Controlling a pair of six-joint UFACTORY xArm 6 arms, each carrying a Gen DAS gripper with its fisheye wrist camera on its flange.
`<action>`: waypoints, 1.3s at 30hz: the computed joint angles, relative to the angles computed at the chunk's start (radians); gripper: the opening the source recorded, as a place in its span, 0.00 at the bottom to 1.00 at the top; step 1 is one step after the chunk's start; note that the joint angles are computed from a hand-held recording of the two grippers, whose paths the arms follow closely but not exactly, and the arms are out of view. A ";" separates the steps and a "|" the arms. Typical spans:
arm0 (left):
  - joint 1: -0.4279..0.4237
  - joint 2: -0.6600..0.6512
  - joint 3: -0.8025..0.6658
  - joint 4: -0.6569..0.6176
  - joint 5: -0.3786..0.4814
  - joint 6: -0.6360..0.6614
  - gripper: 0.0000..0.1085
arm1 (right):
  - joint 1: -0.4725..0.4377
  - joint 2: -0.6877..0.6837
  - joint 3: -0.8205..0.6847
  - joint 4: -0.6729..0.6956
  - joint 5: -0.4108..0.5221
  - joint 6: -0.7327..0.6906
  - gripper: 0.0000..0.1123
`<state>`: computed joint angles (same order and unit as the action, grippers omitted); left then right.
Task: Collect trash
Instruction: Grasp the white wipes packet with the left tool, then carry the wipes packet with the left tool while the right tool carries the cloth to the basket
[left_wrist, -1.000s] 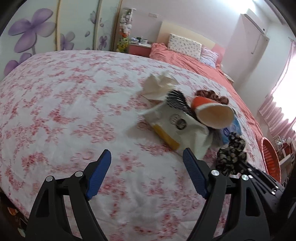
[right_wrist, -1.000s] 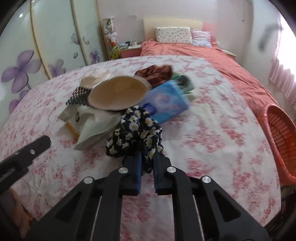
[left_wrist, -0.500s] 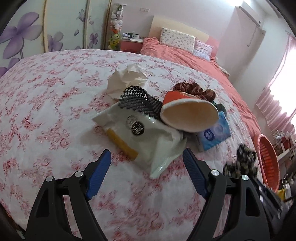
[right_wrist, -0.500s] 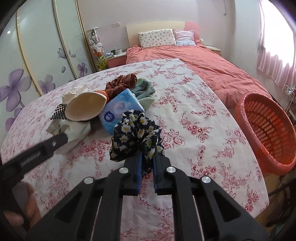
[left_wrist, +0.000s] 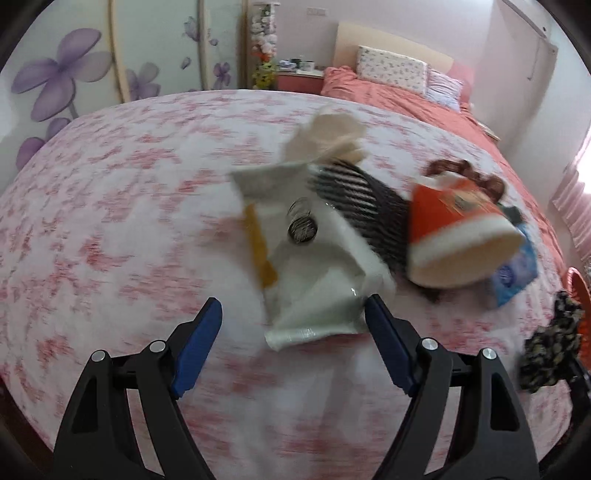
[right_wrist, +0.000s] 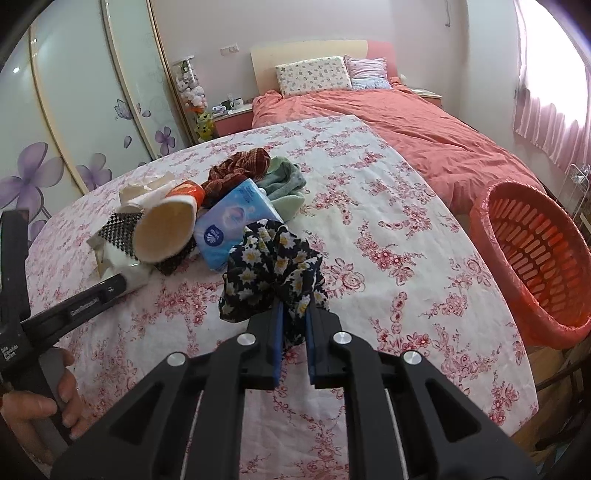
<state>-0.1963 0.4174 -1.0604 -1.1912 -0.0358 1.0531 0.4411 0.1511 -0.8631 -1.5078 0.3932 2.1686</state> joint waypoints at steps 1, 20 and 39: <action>0.020 0.002 -0.003 0.012 0.007 -0.011 0.73 | 0.001 0.001 -0.003 0.000 0.000 -0.001 0.10; 0.034 0.033 -0.092 0.022 0.067 0.005 0.86 | -0.002 0.027 -0.027 0.016 -0.021 -0.024 0.10; 0.070 0.063 -0.125 -0.139 0.095 0.242 0.60 | 0.003 0.022 -0.023 0.017 -0.015 -0.021 0.11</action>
